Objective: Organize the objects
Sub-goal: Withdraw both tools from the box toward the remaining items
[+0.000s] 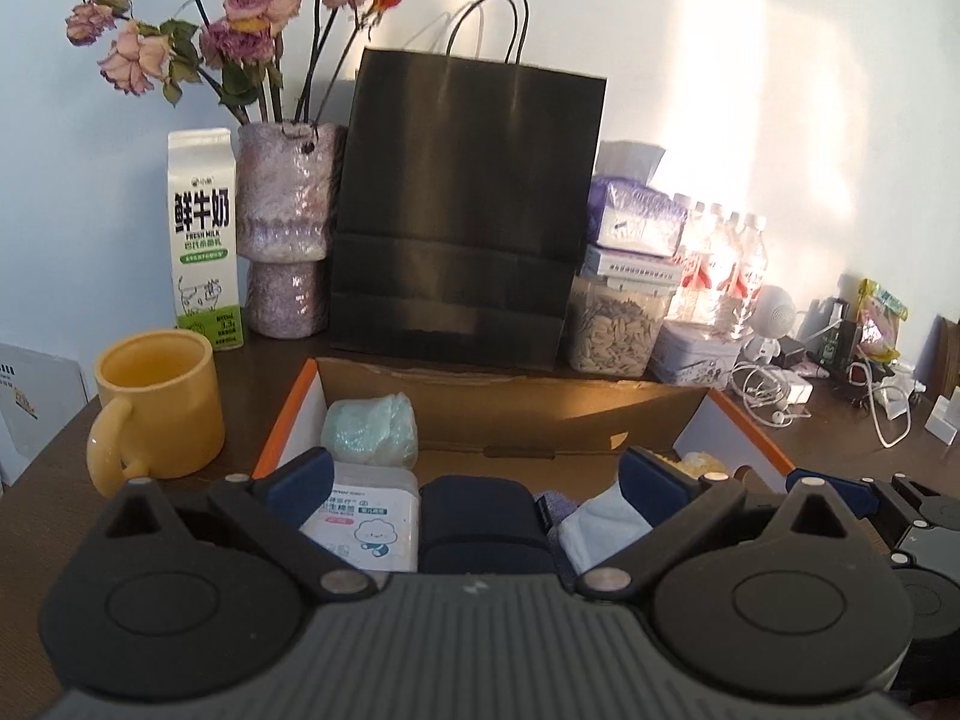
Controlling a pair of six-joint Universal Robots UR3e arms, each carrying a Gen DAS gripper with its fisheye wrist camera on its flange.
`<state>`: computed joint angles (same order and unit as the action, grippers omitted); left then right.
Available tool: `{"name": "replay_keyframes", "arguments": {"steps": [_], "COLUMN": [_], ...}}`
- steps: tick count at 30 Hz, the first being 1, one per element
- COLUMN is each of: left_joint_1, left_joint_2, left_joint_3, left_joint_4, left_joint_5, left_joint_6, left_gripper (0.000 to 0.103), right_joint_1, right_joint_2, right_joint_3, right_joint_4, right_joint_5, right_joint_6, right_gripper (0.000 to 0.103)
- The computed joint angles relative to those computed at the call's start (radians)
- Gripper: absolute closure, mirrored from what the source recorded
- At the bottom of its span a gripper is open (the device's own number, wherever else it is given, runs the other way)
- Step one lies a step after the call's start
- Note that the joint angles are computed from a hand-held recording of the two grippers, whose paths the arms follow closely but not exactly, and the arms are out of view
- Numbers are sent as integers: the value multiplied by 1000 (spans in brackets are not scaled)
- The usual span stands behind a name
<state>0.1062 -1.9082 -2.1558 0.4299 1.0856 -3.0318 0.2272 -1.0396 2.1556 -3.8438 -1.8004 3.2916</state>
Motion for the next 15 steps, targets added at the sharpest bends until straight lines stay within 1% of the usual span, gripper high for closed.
{"name": "replay_keyframes", "arguments": {"steps": [4,7,13,15], "left_joint_1": [42,96,225,276], "left_joint_2": [72,134,276,332], "left_joint_3": [-83,-181,-375,-440], "left_joint_4": [40,78,62,39], "left_joint_5": [-41,-97,-206,-244], "left_joint_6": [2,22,122,166], "left_gripper": [0,0,0,0], "right_joint_1": [15,27,72,92], "right_joint_2": [-36,-62,-94,-101], "right_joint_3": [43,84,167,199], "right_joint_4": [-41,-71,-116,-136], "right_joint_5": [-21,-20,-31,-46], "right_joint_6": [5,0,-17,-14], "right_gripper": [0,0,0,0]}}
